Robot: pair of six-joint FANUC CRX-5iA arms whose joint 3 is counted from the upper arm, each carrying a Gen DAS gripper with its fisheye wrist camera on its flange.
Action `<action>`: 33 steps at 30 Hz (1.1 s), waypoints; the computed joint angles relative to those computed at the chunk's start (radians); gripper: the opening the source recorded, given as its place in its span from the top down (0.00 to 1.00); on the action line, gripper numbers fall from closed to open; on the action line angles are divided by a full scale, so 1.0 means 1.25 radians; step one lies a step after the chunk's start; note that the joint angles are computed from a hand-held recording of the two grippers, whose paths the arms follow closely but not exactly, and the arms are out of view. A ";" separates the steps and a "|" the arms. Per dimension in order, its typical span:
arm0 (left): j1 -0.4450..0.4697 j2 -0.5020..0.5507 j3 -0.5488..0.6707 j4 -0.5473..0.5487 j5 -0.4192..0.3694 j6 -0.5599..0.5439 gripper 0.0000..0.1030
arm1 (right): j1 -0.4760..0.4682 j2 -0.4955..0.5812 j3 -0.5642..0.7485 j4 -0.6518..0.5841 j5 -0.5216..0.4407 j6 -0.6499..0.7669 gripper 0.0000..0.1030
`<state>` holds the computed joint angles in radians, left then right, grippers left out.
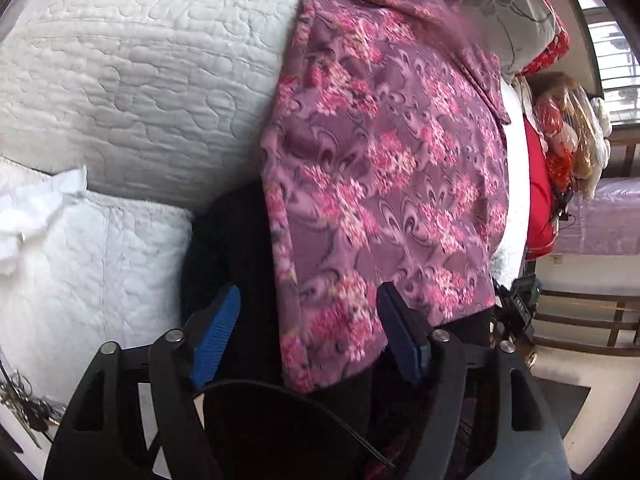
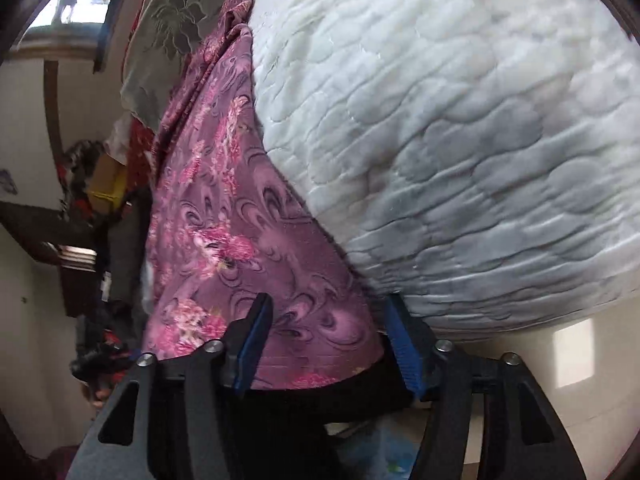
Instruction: Fold small clothes
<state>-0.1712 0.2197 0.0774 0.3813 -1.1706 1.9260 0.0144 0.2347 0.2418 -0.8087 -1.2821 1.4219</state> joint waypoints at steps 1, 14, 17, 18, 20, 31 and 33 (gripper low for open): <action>-0.003 -0.002 0.001 -0.002 -0.005 -0.004 0.31 | -0.010 0.003 -0.005 -0.033 -0.003 0.005 0.35; -0.037 -0.018 0.015 -0.009 0.019 -0.015 0.96 | -0.017 -0.013 -0.005 -0.152 -0.016 0.142 0.91; -0.025 -0.043 -0.034 0.066 0.089 -0.052 0.96 | -0.021 -0.035 0.019 -0.160 -0.013 0.171 0.91; -0.021 -0.050 -0.047 0.090 0.107 -0.061 0.96 | -0.024 -0.041 0.028 -0.167 -0.009 0.175 0.91; -0.011 -0.062 -0.077 0.147 0.150 -0.093 0.96 | -0.024 -0.047 0.047 -0.174 0.004 0.174 0.91; 0.028 -0.053 -0.100 0.258 0.231 -0.153 0.96 | -0.012 0.015 0.183 -0.205 0.032 0.145 0.91; 0.034 -0.046 -0.090 0.261 0.235 -0.158 0.96 | -0.007 0.040 0.220 -0.210 0.036 0.130 0.91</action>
